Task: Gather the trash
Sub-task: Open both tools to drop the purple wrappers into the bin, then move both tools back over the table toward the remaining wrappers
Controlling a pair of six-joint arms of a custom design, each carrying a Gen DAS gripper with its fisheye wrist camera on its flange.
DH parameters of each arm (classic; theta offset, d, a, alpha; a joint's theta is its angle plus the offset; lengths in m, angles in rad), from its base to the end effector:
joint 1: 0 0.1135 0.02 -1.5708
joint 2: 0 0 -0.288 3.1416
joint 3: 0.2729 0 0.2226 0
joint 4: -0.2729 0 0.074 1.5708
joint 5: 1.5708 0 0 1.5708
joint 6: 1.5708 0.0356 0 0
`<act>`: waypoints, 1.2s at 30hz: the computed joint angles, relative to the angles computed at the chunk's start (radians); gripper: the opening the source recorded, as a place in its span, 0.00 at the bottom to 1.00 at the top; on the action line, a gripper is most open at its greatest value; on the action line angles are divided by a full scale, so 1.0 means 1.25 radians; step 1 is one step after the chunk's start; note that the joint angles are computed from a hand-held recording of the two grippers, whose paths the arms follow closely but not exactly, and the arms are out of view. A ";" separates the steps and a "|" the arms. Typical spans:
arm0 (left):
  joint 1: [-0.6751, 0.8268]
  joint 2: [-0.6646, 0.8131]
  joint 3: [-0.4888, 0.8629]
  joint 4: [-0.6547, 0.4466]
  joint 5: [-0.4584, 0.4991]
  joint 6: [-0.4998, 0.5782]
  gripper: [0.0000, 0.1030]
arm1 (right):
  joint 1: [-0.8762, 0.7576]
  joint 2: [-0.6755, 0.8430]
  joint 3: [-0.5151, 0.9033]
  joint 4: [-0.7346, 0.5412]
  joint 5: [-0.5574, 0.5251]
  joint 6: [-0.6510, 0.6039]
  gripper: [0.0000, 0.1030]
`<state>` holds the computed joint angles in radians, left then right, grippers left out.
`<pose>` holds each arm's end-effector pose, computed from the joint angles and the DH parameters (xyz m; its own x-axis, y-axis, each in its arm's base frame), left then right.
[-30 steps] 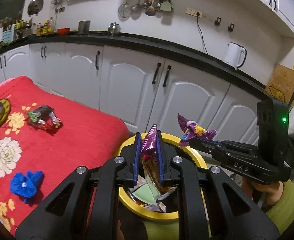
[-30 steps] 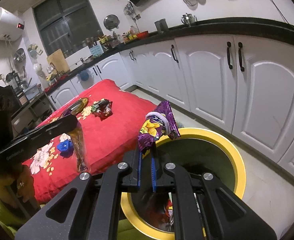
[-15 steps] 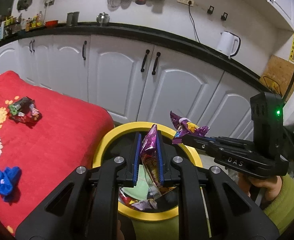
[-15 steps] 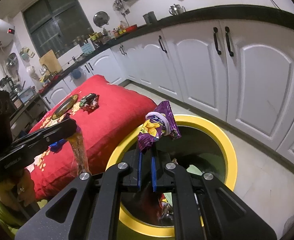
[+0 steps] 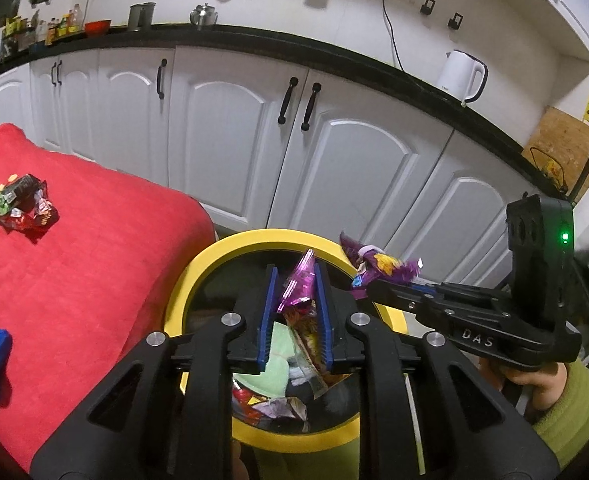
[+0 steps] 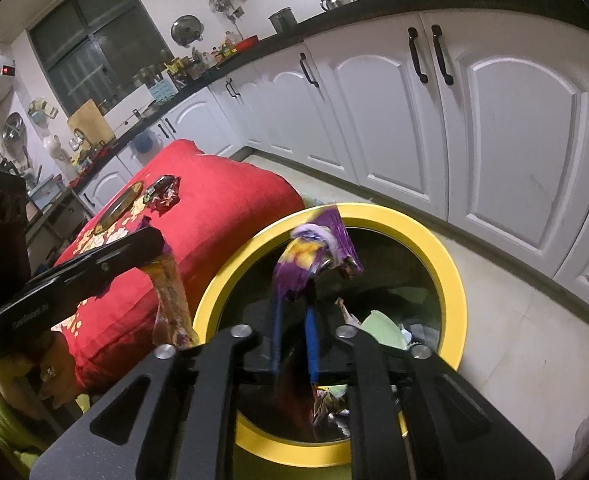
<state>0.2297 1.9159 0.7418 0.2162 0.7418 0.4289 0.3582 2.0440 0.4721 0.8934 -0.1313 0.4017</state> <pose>0.3105 0.0479 0.1280 -0.6368 0.1660 -0.7530 0.5228 0.8108 -0.2634 0.2757 0.1082 0.0868 -0.7142 0.1465 -0.6844 -0.1779 0.9077 0.3800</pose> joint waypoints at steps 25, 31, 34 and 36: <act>0.128 -0.054 -0.029 0.063 -0.005 -0.075 0.89 | 0.036 -0.062 -0.018 0.011 0.069 0.008 0.57; 0.189 -0.081 -0.026 0.068 0.011 -0.073 0.89 | 0.073 -0.086 0.020 -0.040 0.083 -0.002 0.57; 0.223 -0.087 -0.016 0.068 0.021 -0.076 0.89 | 0.093 -0.097 0.046 -0.079 0.091 -0.007 0.57; 0.244 -0.088 -0.008 0.065 0.031 -0.079 0.89 | 0.107 -0.106 0.064 -0.104 0.097 -0.013 0.57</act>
